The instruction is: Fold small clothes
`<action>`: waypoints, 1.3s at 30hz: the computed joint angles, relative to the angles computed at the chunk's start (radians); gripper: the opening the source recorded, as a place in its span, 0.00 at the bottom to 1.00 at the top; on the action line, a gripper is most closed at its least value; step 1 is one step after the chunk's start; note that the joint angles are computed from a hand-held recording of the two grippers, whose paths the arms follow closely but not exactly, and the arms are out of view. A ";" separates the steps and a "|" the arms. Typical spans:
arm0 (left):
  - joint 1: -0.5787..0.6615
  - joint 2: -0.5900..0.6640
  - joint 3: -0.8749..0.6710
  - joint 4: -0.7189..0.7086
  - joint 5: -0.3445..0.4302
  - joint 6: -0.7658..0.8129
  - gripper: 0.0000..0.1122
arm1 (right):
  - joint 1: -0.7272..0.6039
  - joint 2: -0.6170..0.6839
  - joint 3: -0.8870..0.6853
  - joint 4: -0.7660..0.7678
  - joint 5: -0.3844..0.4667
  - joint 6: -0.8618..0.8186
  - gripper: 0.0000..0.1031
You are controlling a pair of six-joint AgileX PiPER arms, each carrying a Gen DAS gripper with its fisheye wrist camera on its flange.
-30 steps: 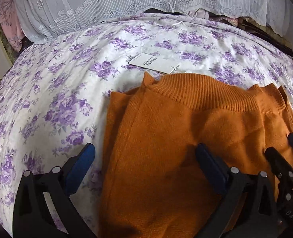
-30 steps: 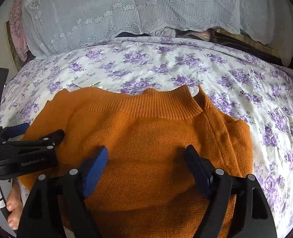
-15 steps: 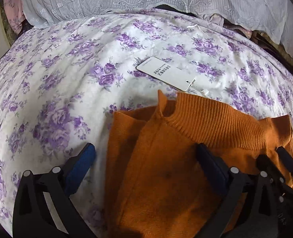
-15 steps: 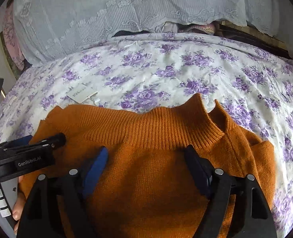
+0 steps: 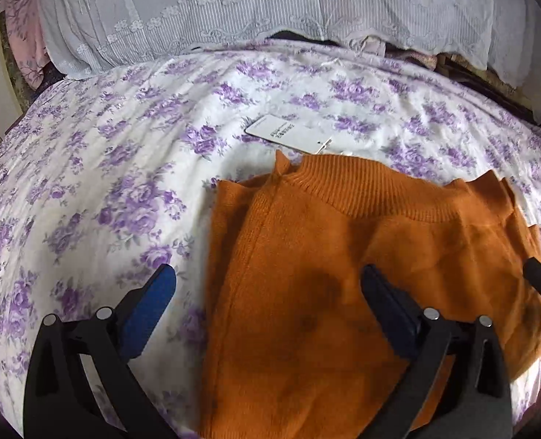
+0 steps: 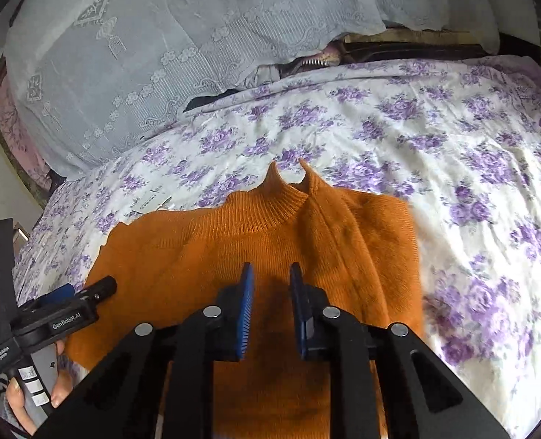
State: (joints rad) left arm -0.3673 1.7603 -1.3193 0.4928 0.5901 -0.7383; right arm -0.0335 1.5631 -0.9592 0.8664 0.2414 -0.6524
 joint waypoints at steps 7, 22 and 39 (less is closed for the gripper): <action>-0.110 0.003 0.083 0.176 0.096 -0.106 0.88 | -0.049 -0.053 0.111 -0.091 0.051 0.054 0.20; -0.169 -0.127 0.142 0.181 0.077 -0.212 0.88 | -0.230 -0.107 0.110 0.230 0.134 -0.193 0.47; -0.224 0.000 0.044 0.240 0.100 -0.341 0.88 | -0.453 0.096 -0.024 0.394 0.515 -0.232 0.58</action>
